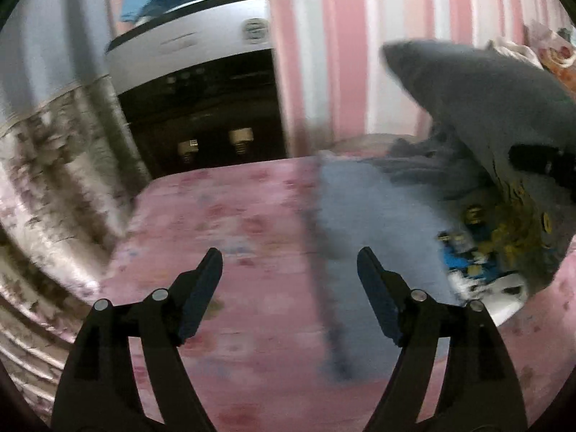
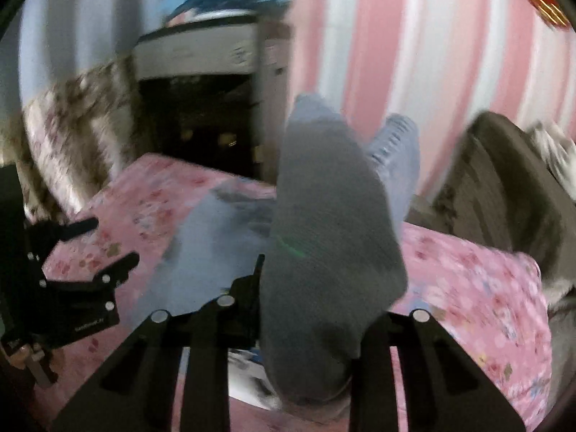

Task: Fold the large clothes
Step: 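Lift the sleeve with the right tool and fold it across the back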

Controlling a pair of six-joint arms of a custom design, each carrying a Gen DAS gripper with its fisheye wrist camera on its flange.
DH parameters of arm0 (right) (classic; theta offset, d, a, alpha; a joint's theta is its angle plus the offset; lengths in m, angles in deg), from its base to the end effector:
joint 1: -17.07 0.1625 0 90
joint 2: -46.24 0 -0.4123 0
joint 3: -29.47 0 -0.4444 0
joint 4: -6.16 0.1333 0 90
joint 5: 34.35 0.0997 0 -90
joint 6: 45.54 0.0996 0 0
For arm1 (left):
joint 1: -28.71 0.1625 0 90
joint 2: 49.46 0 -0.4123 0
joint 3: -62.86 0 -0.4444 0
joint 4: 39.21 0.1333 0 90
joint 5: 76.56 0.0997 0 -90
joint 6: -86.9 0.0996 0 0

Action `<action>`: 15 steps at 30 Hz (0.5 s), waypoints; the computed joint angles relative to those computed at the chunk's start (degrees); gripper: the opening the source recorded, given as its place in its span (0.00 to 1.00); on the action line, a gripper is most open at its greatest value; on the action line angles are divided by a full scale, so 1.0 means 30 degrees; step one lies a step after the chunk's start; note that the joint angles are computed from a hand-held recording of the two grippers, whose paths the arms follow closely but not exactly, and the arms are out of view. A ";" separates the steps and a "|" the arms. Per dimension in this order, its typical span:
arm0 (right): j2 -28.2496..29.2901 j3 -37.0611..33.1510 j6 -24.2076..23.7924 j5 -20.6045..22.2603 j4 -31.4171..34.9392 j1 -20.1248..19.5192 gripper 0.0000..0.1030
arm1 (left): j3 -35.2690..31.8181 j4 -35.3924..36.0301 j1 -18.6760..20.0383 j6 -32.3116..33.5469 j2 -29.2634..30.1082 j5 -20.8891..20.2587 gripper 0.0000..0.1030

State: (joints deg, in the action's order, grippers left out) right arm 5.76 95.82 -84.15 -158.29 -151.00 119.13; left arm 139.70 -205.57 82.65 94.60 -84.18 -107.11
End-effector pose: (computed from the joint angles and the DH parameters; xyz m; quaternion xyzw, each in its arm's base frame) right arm 0.2521 -0.8081 0.2400 0.2900 -0.8530 0.2655 0.3433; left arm -0.2817 -0.7590 0.1135 0.1738 0.8245 -0.3639 0.3968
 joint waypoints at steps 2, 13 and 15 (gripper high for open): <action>0.0915 -0.0361 -0.0014 -0.0780 0.0566 0.0027 0.24 | 0.0485 -0.0127 0.0192 -0.0235 -0.0418 0.0181 0.75; -0.0548 0.1594 0.1153 0.1675 0.2367 -0.0931 0.54 | 0.1668 0.0866 0.0762 -0.1999 -0.1195 -0.0136 0.76; -0.1021 0.2105 0.0688 0.1866 0.2206 -0.0767 0.59 | 0.1686 0.0602 0.0634 -0.1736 -0.1116 -0.0040 0.79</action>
